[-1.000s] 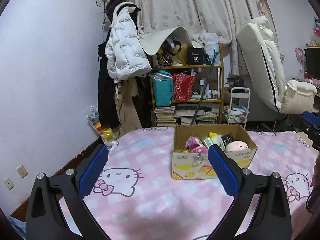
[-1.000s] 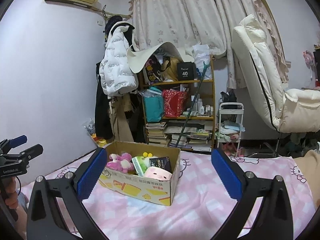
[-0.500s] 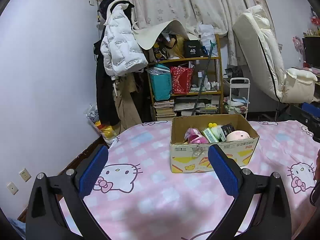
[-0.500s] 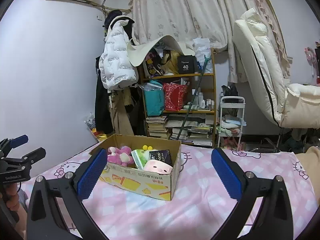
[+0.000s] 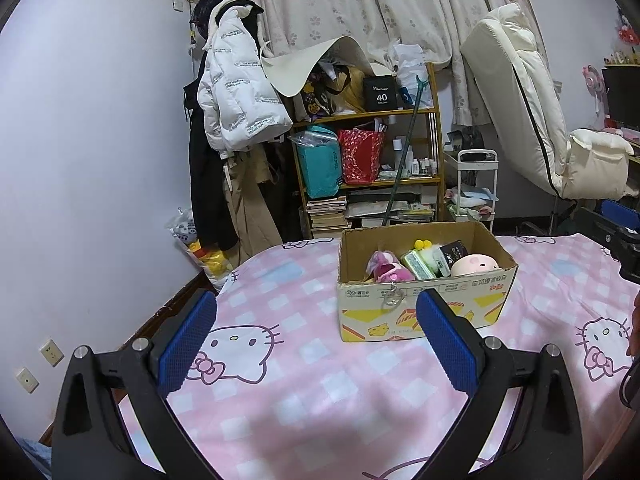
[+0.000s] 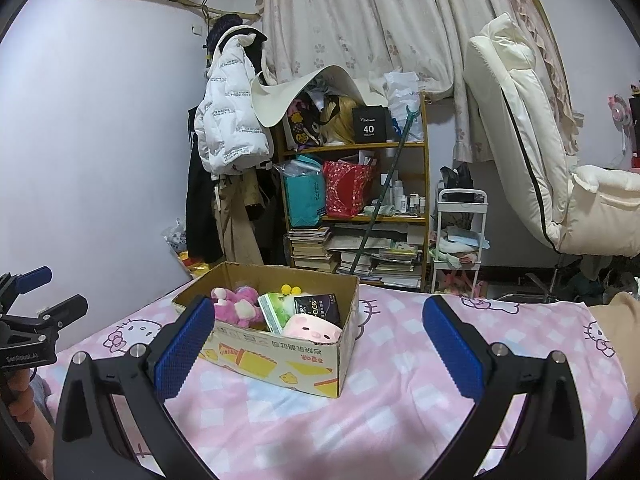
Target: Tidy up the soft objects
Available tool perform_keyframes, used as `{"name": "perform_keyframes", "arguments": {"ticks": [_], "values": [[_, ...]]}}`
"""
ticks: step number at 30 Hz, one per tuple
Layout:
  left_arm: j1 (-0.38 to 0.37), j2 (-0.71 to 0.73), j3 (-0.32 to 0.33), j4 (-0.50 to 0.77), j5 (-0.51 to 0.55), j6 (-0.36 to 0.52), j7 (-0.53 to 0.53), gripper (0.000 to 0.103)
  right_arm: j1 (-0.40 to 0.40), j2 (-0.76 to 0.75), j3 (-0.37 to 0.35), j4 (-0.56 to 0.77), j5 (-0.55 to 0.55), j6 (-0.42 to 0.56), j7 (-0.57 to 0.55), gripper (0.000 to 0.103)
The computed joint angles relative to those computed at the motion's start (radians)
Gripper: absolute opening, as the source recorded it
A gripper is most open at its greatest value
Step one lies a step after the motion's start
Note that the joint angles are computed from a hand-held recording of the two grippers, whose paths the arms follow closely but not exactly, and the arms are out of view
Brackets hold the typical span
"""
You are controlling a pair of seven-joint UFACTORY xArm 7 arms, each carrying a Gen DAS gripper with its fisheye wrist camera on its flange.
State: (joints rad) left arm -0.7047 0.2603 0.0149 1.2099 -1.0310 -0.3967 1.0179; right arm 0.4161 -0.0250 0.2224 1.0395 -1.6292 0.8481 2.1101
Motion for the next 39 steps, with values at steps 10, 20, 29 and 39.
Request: {"name": "perform_keyframes", "arguments": {"ticks": [10,20,29,39], "values": [[-0.004,0.003,0.008,-0.001,0.007,0.000,0.002,0.099,0.004,-0.008,0.005,-0.019,-0.001,0.021,-0.003,0.103],[0.015,0.001,-0.012,-0.009,0.018,-0.015,0.007,0.099,-0.004,-0.023,0.007,-0.040,0.006,0.006,-0.017,0.103],[0.003,0.002,-0.003,-0.003,-0.005,-0.014,0.033,0.099,-0.011,-0.029,0.006,-0.045,0.005,-0.003,-0.018,0.103],[-0.020,0.011,0.022,0.023,-0.065,0.017,0.091,0.099,-0.015,-0.026,0.005,-0.042,0.016,-0.010,-0.026,0.103]]}}
